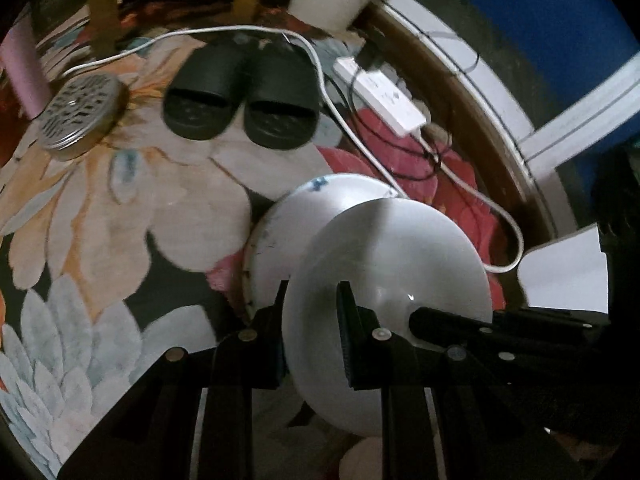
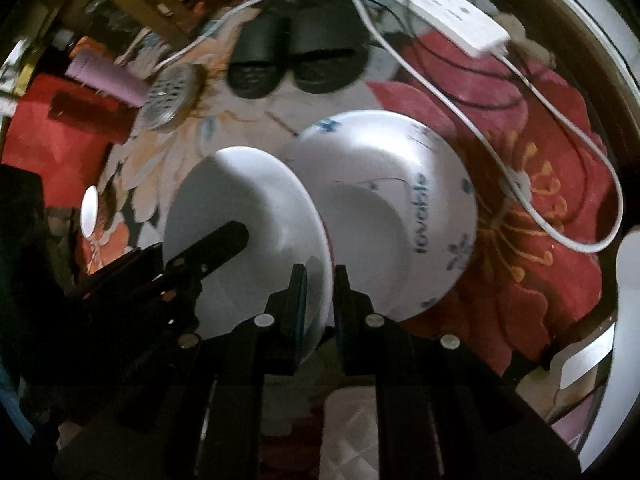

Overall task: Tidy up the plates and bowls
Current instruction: 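Lower the white bowl into the bowl on the stack and open both tools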

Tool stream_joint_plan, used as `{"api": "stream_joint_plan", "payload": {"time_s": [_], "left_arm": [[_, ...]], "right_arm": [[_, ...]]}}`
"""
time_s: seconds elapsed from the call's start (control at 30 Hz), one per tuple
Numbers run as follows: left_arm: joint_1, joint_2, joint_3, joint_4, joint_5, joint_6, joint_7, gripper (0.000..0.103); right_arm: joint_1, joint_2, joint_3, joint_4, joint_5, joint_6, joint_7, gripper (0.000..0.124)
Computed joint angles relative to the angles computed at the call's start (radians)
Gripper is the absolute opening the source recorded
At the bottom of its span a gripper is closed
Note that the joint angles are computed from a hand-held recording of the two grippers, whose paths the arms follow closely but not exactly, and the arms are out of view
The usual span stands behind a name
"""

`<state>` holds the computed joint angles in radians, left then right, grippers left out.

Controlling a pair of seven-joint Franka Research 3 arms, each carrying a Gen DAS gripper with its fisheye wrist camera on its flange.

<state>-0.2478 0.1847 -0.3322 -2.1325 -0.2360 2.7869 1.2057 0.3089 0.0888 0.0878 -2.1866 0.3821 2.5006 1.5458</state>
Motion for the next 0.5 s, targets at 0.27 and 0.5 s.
{"api": "stream_joint_plan", "payload": {"time_s": [0.27, 0.5], "left_arm": [[-0.026, 0.088, -0.009, 0.075, 0.088, -0.057, -0.051, 0.02], [0.012, 0.098, -0.046, 0.066, 0.001, -0.069, -0.005, 0.028]], "right_arm": [[-0.032, 0.037, -0.017, -0.002, 0.025, -0.031, -0.02, 0.013], [-0.043, 0.052, -0.017, -0.002, 0.036, -0.035, -0.036, 0.013]]}}
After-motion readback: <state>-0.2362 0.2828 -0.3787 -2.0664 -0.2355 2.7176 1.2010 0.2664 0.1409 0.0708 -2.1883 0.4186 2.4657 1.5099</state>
